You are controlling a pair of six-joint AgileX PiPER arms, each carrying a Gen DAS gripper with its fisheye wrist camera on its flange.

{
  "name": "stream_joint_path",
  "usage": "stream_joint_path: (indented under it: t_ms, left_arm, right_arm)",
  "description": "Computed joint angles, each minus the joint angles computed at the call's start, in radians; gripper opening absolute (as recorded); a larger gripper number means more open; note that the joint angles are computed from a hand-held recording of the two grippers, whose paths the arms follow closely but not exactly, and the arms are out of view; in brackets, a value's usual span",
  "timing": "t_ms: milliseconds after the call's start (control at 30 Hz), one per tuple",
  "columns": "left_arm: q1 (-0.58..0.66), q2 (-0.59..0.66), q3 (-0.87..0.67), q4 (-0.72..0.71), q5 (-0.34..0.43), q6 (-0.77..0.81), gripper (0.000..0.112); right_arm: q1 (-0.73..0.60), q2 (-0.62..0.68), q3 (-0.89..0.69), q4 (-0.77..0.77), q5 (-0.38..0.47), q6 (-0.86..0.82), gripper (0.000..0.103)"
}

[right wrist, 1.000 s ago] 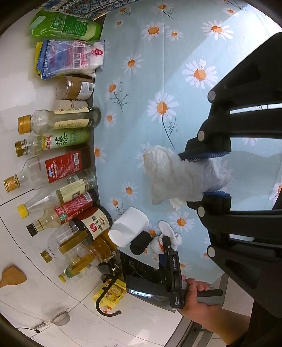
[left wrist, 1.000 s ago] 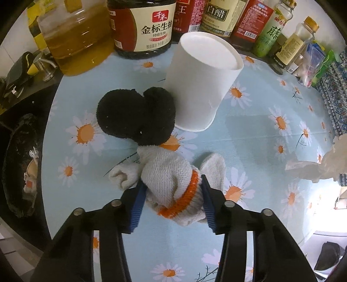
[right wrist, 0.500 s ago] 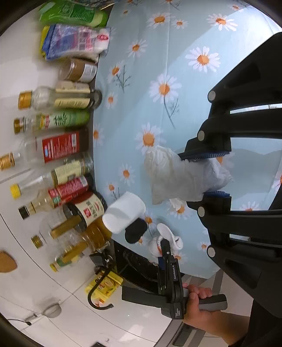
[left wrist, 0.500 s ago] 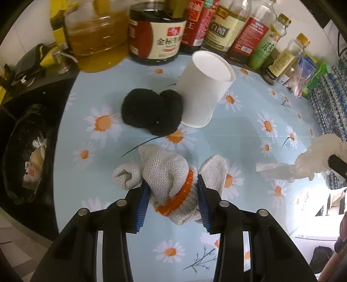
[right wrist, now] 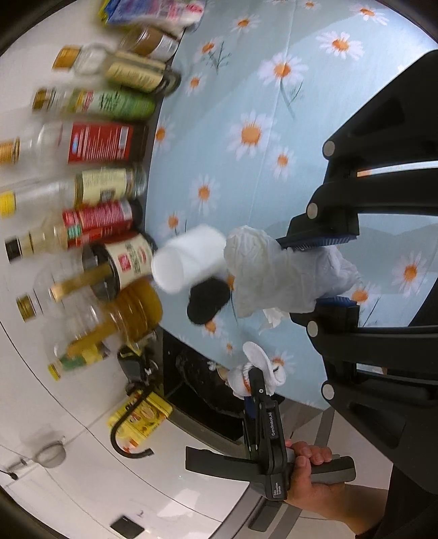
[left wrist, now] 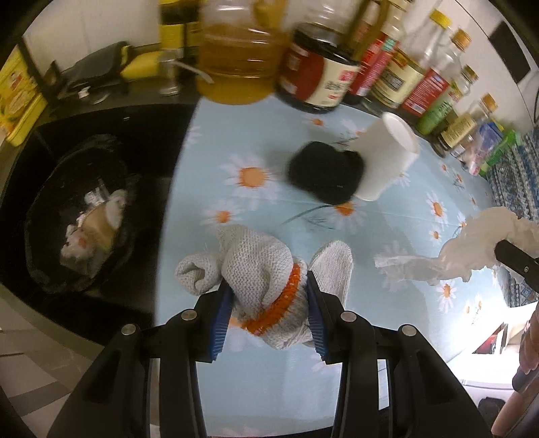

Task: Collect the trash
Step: 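Carry the plastic bag with the right tool while the left tool carries the glove to the bin, then open the right tool over the trash bag while the left tool releases the glove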

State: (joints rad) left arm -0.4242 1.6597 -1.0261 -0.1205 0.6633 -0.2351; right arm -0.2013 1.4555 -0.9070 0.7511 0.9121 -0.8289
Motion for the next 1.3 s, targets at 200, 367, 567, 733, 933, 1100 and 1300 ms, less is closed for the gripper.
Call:
stream_joint_path:
  t_ms: [200,367,567,733,933,1100,1300]
  left_arm:
    - [0.144,-0.058,0.056,-0.065,0.007,0.138,0.039]
    - [0.288,-0.087,0.076,-0.119,0.029,0.281,0.039]
    - [0.488,-0.094,0.076,-0.200,0.065,0.488,0.039]
    - [0.655,-0.052,0.027,-0.262,0.107,0.667,0.039]
    - [0.792,0.034,-0.079,-0.296,0.167,0.800,0.039]
    - [0.871,0.128,-0.199,-0.299,0.227,0.864,0.039]
    - [0.929,0.242,-0.315,-0.299,0.283,0.905,0.039]
  right_arm:
    - [0.194,0.039,-0.063,-0.031,-0.066,0.140,0.025]
    - [0.349,0.102,-0.138,-0.051,-0.120,0.243,0.025]
    - [0.520,0.206,-0.266,-0.107,-0.180,0.395,0.025]
    - [0.640,0.311,-0.408,-0.183,-0.210,0.538,0.025]
    - [0.754,0.448,-0.610,-0.279,-0.206,0.713,0.025]
    - [0.811,0.578,-0.818,-0.351,-0.145,0.831,0.025]
    - [0.859,0.796,-1.188,-0.432,0.030,0.952,0.025]
